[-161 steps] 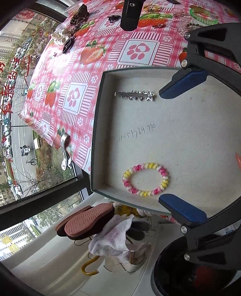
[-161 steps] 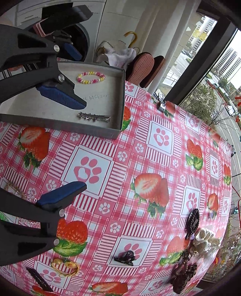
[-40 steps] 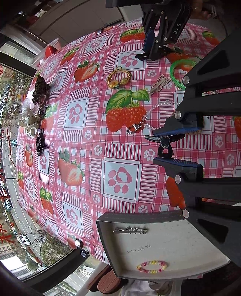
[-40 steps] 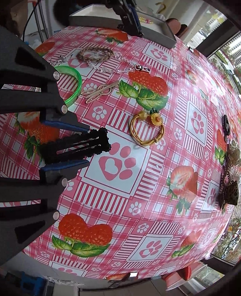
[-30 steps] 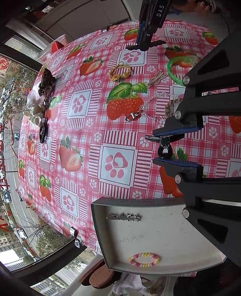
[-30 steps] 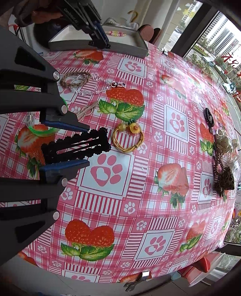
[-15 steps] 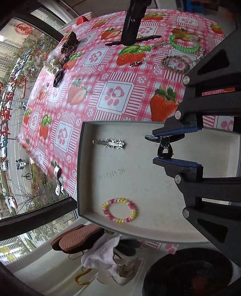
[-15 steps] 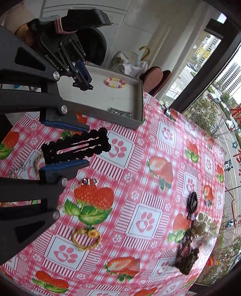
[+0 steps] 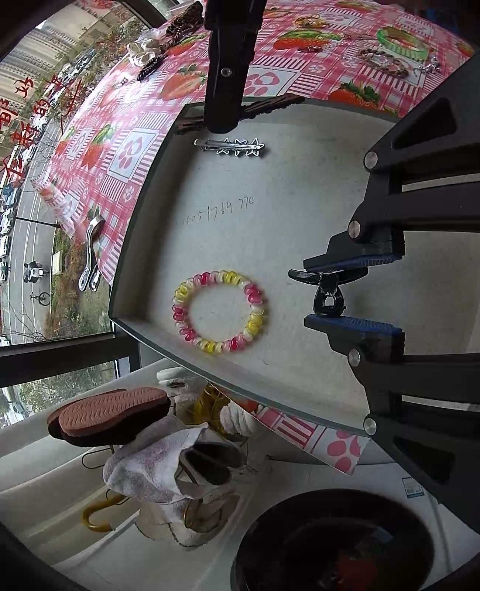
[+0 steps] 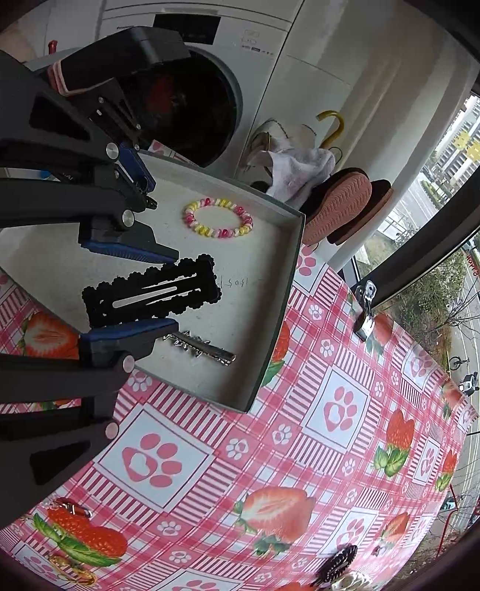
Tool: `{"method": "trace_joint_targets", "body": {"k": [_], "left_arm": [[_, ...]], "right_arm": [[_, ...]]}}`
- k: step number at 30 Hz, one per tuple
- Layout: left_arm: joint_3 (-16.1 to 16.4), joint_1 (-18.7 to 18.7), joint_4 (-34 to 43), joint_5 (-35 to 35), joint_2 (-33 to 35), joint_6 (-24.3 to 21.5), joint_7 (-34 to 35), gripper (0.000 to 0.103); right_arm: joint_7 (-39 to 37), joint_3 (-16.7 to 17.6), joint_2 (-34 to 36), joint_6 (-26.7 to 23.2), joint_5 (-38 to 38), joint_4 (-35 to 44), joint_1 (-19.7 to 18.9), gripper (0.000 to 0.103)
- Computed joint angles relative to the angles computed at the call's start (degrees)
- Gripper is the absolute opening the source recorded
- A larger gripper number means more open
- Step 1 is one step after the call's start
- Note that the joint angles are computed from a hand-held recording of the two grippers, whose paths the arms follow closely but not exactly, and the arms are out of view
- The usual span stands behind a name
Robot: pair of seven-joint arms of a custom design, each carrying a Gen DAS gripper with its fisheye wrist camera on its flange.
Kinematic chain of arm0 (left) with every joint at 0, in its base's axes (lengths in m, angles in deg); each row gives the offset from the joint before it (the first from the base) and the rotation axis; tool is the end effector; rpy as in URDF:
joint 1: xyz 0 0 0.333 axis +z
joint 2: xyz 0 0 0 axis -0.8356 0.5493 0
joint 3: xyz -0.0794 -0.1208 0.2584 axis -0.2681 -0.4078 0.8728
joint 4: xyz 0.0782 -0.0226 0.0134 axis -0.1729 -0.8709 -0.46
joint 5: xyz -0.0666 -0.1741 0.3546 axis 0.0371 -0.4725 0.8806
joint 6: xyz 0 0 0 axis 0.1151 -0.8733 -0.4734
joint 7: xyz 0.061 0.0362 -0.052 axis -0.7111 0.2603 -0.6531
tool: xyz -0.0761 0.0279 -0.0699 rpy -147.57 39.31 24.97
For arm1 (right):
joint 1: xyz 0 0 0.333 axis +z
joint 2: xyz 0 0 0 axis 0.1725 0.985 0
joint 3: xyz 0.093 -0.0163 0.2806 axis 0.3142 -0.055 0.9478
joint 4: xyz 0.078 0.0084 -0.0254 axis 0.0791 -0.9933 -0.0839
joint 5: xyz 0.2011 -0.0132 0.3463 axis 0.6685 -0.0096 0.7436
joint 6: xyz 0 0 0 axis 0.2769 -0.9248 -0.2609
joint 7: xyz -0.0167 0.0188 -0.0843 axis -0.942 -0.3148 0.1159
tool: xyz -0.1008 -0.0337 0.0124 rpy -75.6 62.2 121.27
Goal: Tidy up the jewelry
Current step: 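Carry the black clips to the white tray and release them beside the bracelet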
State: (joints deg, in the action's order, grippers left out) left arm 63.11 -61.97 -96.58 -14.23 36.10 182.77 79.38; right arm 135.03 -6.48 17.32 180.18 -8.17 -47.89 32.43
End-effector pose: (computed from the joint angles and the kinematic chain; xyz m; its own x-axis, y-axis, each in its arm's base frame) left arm 0.5968 -0.1324 0.4085 -0.1554 -0.9878 0.0080 -0.9406 0.1455 -0.3067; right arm 0.6544 0.3706 0.4096 -0.1084 -0.9410 -0.3206 -0.9842 0.1470 -0.0987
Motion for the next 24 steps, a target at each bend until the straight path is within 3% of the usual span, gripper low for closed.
{"method": "trace_joint_targets", "body": {"k": [11,21,24], "left_arm": [[0.92,-1.26,3.55,3.97,4.67,1.45,-2.29,0.030],[1.24,-2.21,3.72,8.02,4.56,0.44,-3.76,0.031],[1.20,-2.12,3.51,8.19,4.20,0.11,-4.01,0.031]], "right_arm": [[1.22,-2.24,15.49,-10.85,-3.57,22.09,2.38,0.033],[2.05,-3.49,22.61,-17.29,-4.69,33.42,4.08,0.035],[2.54,-3.30,20.72,-15.25,-3.75,29.99,3.56,0.041]]}}
